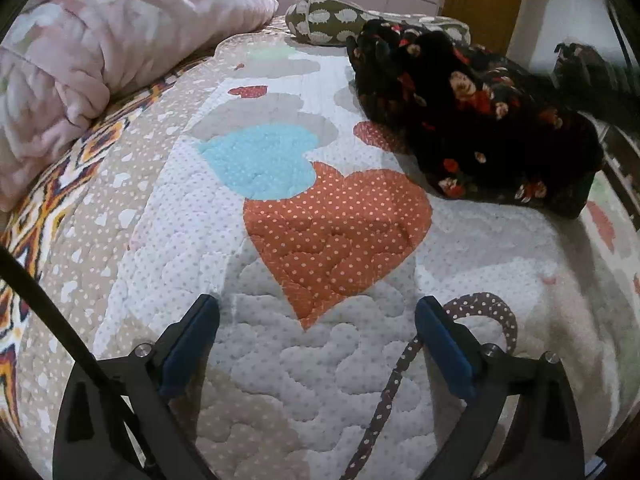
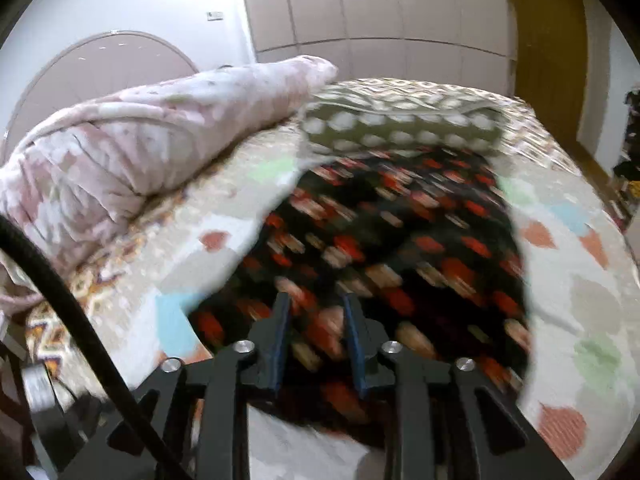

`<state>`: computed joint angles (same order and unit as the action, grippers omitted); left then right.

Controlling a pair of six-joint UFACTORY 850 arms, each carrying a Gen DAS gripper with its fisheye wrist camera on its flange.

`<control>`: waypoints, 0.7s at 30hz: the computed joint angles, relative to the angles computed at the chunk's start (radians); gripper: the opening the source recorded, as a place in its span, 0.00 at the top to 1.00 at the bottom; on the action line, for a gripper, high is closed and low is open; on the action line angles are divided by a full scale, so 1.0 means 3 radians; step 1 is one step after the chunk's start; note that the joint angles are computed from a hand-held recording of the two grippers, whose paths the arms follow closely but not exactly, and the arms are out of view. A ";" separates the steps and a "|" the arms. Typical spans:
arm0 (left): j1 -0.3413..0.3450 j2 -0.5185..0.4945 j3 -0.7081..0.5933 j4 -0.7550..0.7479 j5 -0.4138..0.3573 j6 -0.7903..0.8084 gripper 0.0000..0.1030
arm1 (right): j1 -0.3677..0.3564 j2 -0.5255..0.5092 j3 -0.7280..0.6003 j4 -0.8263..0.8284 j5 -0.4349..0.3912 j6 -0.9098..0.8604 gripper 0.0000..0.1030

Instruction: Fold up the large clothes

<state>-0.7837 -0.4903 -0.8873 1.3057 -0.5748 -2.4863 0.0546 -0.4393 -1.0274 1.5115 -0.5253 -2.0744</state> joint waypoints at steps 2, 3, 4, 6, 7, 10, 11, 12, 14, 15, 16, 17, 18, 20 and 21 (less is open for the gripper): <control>0.0015 -0.0021 -0.0041 -0.0146 0.0001 0.0168 0.00 | -0.0125 -0.0074 -0.0014 -0.0157 0.0002 -0.0001 0.64; 0.0024 -0.0030 -0.0058 -0.0222 0.0003 0.0245 0.00 | -0.0243 -0.0035 0.0059 -0.0069 -0.0144 -0.0163 0.64; 0.0029 -0.0032 -0.0062 -0.0251 0.0008 0.0273 0.00 | -0.0332 0.0026 0.0132 -0.0001 -0.0254 -0.0271 0.64; 0.0043 -0.0051 -0.0095 -0.0353 0.0002 0.0397 0.00 | -0.0440 0.0135 0.0248 0.0039 -0.0342 -0.0339 0.59; 0.0047 -0.0060 -0.0112 -0.0395 -0.0004 0.0445 0.00 | -0.0496 0.0210 0.0337 0.0125 -0.0327 -0.0438 0.55; 0.0052 -0.0080 -0.0149 -0.0484 -0.0031 0.0510 0.00 | -0.0670 0.0381 0.0603 0.0506 -0.0298 -0.0974 0.46; 0.0051 -0.0084 -0.0154 -0.0493 -0.0036 0.0508 0.00 | -0.0705 0.0402 0.0640 0.0546 -0.0306 -0.1043 0.46; 0.0051 -0.0083 -0.0155 -0.0505 -0.0036 0.0514 0.00 | -0.0767 0.0418 0.0683 0.0572 -0.0330 -0.1103 0.46; 0.0056 -0.0076 -0.0145 -0.0484 -0.0011 0.0489 0.00 | -0.0877 0.0397 0.0698 0.0500 -0.0376 -0.1025 0.45; 0.0058 -0.0076 -0.0146 -0.0490 -0.0003 0.0476 0.00 | -0.0931 0.0374 0.0696 0.0403 -0.0392 -0.0894 0.43; 0.0059 -0.0086 -0.0168 -0.0547 -0.0021 0.0528 0.00 | -0.0966 0.0361 0.0699 0.0346 -0.0399 -0.0820 0.43; 0.0058 -0.0095 -0.0183 -0.0575 -0.0038 0.0552 0.00 | -0.0997 0.0333 0.0690 0.0296 -0.0400 -0.0743 0.43; 0.0044 -0.0102 -0.0193 -0.0582 -0.0075 0.0542 0.00 | -0.1020 0.0317 0.0697 0.0287 -0.0400 -0.0701 0.43; -0.0019 -0.0111 -0.0221 -0.0624 -0.0219 0.0520 0.00 | -0.1082 0.0306 0.0733 0.0297 -0.0419 -0.0643 0.43; -0.0068 -0.0109 -0.0242 -0.0701 -0.0317 0.0524 0.01 | -0.1104 0.0312 0.0752 0.0303 -0.0424 -0.0633 0.43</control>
